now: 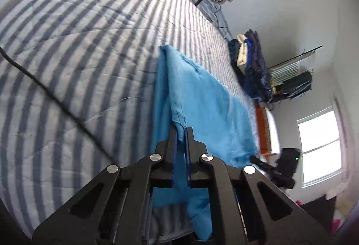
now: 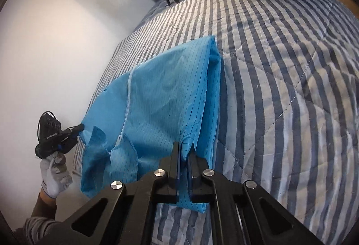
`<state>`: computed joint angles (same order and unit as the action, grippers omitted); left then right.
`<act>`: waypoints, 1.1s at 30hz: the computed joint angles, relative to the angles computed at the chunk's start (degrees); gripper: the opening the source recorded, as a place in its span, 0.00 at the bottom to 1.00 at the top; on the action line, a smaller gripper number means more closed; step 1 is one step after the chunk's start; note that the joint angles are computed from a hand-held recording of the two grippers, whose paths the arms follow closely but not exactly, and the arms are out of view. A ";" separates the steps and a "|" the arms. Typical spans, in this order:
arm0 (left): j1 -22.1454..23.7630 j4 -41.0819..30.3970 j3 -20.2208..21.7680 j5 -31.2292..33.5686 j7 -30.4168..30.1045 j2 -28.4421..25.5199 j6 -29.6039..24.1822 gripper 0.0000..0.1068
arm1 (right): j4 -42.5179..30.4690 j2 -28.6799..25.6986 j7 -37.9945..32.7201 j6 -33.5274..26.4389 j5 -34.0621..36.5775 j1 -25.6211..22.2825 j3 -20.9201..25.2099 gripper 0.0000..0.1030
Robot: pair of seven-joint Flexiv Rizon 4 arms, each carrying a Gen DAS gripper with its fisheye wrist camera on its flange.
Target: Fold large clothes
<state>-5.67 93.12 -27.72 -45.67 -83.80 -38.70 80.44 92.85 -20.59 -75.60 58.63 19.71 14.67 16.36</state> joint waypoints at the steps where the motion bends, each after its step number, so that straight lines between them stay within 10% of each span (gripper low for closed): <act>1: -1.93 -0.77 3.48 2.20 -2.20 -0.14 -2.02 0.03 | 0.55 0.10 -0.02 -0.10 -0.31 -0.05 -0.22 0.01; 7: -7.43 -4.22 12.49 11.40 -10.49 -1.83 -6.15 0.04 | 1.98 -0.64 5.20 -0.69 -7.25 2.75 -2.61 0.01; 13: -4.73 -3.71 8.83 12.08 -8.19 -0.75 -4.44 0.04 | 4.69 4.48 7.48 -0.89 -15.38 4.73 -3.06 0.31; 20: -1.03 -0.97 3.72 8.68 -3.92 0.00 -2.34 0.04 | -9.97 -0.24 -13.05 -12.62 0.50 3.48 5.28 0.53; 28: 7.86 5.74 -9.56 -3.27 2.58 -0.09 4.88 0.18 | -23.67 -12.13 -17.23 -23.83 5.12 9.27 4.87 0.59; 33: 7.02 4.33 -8.22 -1.72 2.93 -0.88 2.84 0.15 | -27.01 -15.27 -15.11 -26.08 5.91 10.98 4.73 0.59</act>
<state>1.34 97.45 -35.94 -47.40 -80.87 -39.58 83.28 65.84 -35.86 -90.71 32.55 25.62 25.65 21.09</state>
